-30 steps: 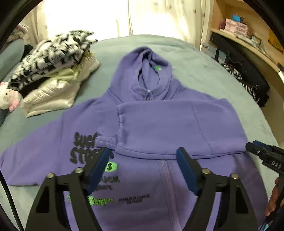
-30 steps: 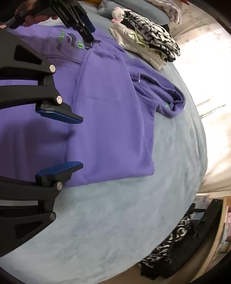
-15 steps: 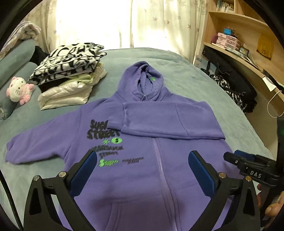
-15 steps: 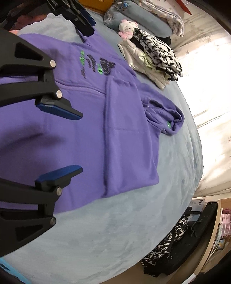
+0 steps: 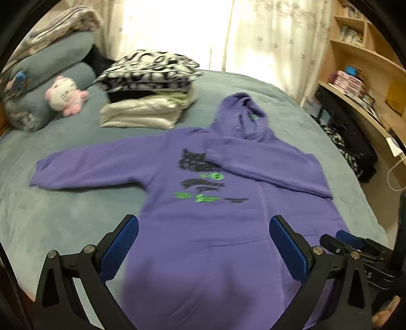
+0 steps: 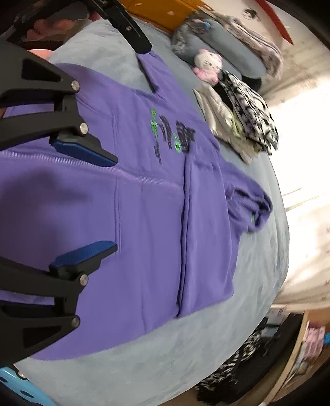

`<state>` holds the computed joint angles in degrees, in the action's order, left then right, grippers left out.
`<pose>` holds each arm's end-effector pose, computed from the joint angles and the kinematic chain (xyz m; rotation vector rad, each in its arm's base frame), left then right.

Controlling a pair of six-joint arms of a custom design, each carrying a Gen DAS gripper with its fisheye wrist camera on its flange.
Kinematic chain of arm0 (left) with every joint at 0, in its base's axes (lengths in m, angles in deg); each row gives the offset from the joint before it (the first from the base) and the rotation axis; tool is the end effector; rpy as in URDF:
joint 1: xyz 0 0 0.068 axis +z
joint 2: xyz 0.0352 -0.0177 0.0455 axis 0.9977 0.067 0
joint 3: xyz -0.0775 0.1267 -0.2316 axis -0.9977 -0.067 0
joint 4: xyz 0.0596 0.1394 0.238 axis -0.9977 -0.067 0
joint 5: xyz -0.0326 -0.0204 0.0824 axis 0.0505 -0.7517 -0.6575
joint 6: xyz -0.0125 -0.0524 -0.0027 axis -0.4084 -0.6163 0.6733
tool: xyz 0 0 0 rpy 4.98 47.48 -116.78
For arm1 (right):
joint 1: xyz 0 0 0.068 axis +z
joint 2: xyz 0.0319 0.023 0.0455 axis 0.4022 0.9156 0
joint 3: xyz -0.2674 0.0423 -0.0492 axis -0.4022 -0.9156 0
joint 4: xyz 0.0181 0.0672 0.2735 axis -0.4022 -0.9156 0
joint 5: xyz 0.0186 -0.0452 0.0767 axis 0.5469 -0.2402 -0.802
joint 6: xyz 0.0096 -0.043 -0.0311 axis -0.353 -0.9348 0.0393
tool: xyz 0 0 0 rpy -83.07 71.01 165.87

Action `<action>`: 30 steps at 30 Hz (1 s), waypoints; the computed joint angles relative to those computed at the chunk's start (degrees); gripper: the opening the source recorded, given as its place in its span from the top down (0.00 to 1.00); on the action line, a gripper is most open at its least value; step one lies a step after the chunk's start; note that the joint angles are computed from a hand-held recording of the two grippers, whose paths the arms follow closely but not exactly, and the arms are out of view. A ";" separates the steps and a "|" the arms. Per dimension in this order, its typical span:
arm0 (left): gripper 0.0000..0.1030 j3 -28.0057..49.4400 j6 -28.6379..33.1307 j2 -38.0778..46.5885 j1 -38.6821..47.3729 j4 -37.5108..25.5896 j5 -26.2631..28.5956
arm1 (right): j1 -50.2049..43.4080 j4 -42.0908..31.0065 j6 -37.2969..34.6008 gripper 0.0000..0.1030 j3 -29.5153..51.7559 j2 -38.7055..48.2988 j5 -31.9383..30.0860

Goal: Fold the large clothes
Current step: 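Move the left tool toward the other outstretched sleeve cuff, then grasp the other sleeve cuff with the left tool and lift it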

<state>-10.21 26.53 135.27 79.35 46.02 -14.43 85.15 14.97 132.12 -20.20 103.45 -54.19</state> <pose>0.2630 -0.0390 0.1670 0.3210 2.4256 -0.2843 0.1594 0.2532 0.1376 0.4451 2.4725 0.1135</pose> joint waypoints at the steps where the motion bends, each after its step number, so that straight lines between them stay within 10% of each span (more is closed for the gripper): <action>1: 0.01 -0.15 0.52 0.01 1.50 -0.20 0.43 | 0.25 -0.48 -0.90 0.41 1.73 1.19 0.02; 15: 0.01 5.53 7.89 10.40 21.37 0.12 7.77 | 0.09 -3.85 -13.16 0.40 24.55 17.37 -0.33; 30: 0.01 37.83 5.64 47.78 35.75 -6.57 23.57 | -6.75 -4.84 -24.59 0.40 51.71 39.38 -4.33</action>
<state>27.63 32.17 183.05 115.09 39.45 9.15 78.40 10.13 107.53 31.51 142.83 -58.52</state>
